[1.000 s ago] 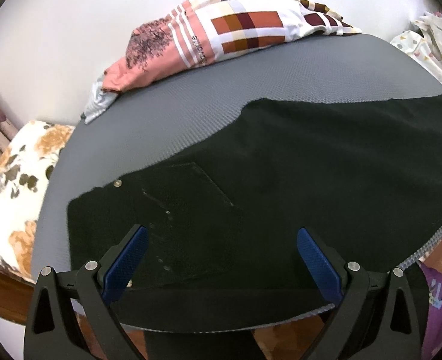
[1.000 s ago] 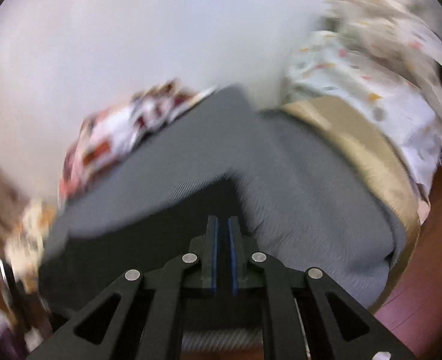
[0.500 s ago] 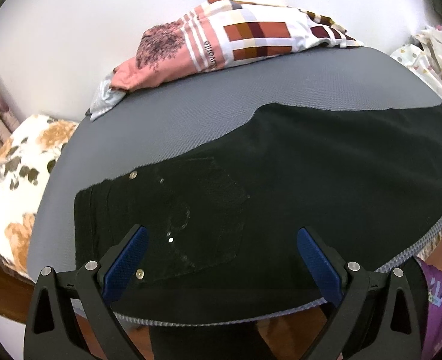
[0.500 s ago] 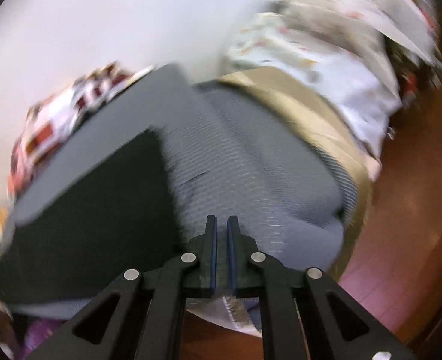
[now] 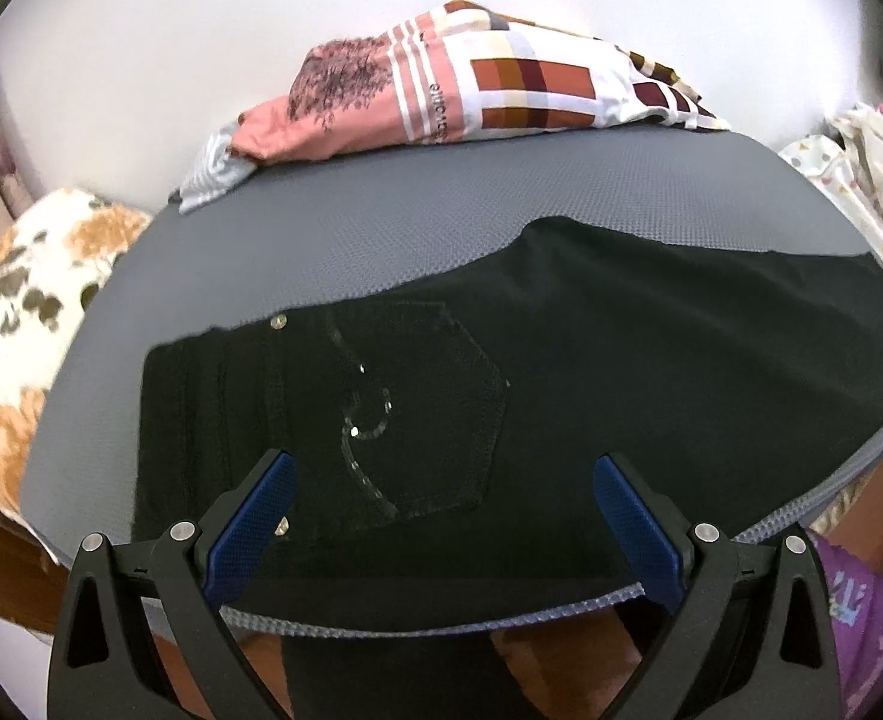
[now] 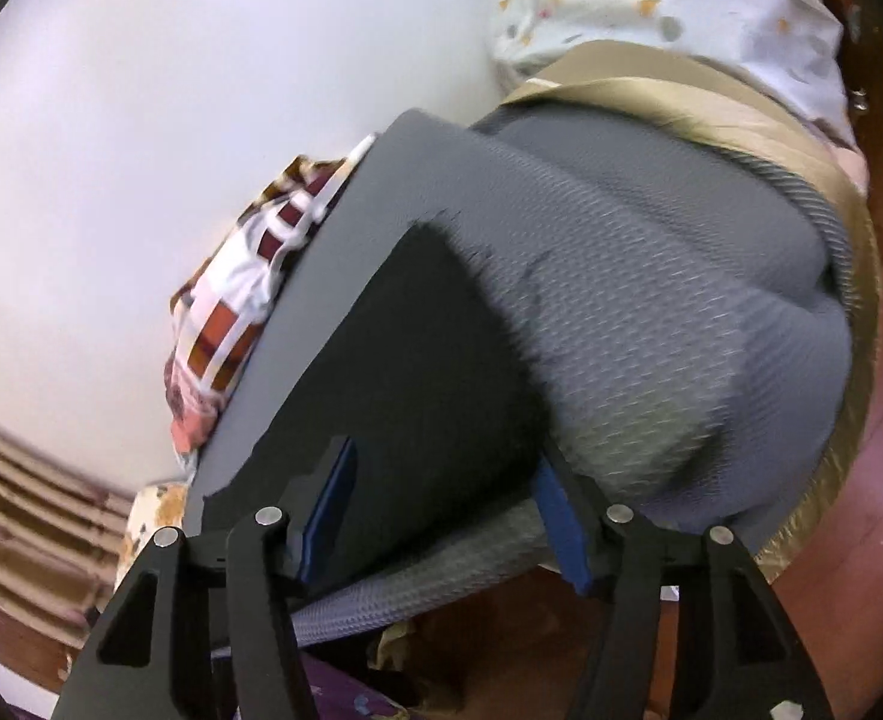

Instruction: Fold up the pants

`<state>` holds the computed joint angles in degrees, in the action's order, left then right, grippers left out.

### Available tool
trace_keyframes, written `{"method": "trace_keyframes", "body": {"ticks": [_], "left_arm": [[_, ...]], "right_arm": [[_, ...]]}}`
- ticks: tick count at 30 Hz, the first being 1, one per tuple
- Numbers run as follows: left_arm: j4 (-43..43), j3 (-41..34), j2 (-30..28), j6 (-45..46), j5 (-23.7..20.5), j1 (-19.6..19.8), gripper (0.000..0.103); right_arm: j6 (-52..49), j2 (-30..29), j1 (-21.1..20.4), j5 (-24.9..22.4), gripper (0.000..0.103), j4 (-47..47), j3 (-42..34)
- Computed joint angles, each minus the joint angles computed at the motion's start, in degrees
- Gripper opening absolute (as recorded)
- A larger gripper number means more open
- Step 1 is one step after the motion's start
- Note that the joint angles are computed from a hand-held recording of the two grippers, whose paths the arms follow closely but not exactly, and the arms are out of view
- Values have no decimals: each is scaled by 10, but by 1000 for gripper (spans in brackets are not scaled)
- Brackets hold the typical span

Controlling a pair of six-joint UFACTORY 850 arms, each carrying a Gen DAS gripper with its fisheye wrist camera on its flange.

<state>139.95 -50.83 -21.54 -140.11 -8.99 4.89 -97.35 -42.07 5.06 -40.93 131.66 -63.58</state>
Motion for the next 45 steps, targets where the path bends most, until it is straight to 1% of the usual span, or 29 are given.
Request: {"method": "trace_keyframes", "body": {"ticks": [2, 3, 4, 5, 6, 7, 9, 10, 12, 15, 16, 17, 18, 19, 21, 22, 24, 26, 30, 32, 37, 39, 44, 45], "left_arm": [[66, 2, 2, -72, 7, 5, 99], [80, 4, 3, -88, 9, 7, 99], [81, 4, 4, -89, 8, 7, 99], [90, 5, 6, -99, 7, 7, 99], [102, 6, 7, -112, 6, 7, 99], [114, 7, 8, -124, 6, 7, 99], [114, 10, 12, -119, 1, 6, 99], [102, 12, 14, -104, -4, 4, 99], [81, 14, 16, -77, -12, 0, 99], [93, 15, 16, -84, -11, 0, 99], [90, 15, 16, -81, -10, 0, 99], [76, 14, 15, -65, -10, -1, 99], [67, 14, 15, -55, -10, -1, 99], [66, 13, 15, -55, -10, -1, 99], [96, 13, 17, -85, -9, 1, 99], [103, 15, 18, -93, -10, 1, 99], [81, 16, 19, -70, -13, 0, 99], [53, 15, 17, -40, -15, -2, 99], [-21, 13, 15, 35, -24, -6, 99], [-28, 14, 15, 43, -29, -6, 99], [-60, 11, 10, 74, -28, -5, 99], [-83, 9, 7, 96, -27, -4, 99], [-98, 9, 5, 110, -30, -2, 99], [-99, 9, 5, 111, -30, -1, 99]], "right_arm": [[-1, -6, 10, -12, 51, 17, -2], [-2, -10, 14, -16, 50, 22, -7], [-10, -11, 20, -5, 43, 32, -10], [-21, -11, 26, 14, 32, 45, -15], [-25, -13, 31, 33, 25, 57, -20], [-21, -17, 32, 44, 12, 66, -24], [0, -24, 27, 23, 12, 69, -24], [12, -25, 25, 25, 12, 60, -27], [44, -26, 21, 21, 16, 31, -32], [91, -30, 16, 12, 22, 13, -39], [94, -30, 18, 22, 22, 9, -43], [92, -27, 22, 43, 22, 8, -47], [92, -26, 26, 63, 19, 6, -52], [94, -23, 32, 90, 14, -1, -58], [85, -17, 43, 132, 13, -5, -68], [75, -15, 47, 135, 13, 2, -69], [62, -11, 52, 124, 12, 10, -70], [56, -8, 61, 131, 12, 8, -78], [56, -6, 78, 125, 12, -8, -93], [64, -8, 89, 122, 12, -21, -105], [105, -26, 123, 124, 12, -80, -152], [128, -40, 137, 121, 12, -107, -177], [199, -81, 170, 123, 12, -192, -241], [219, -93, 177, 117, 12, -214, -257]]}}
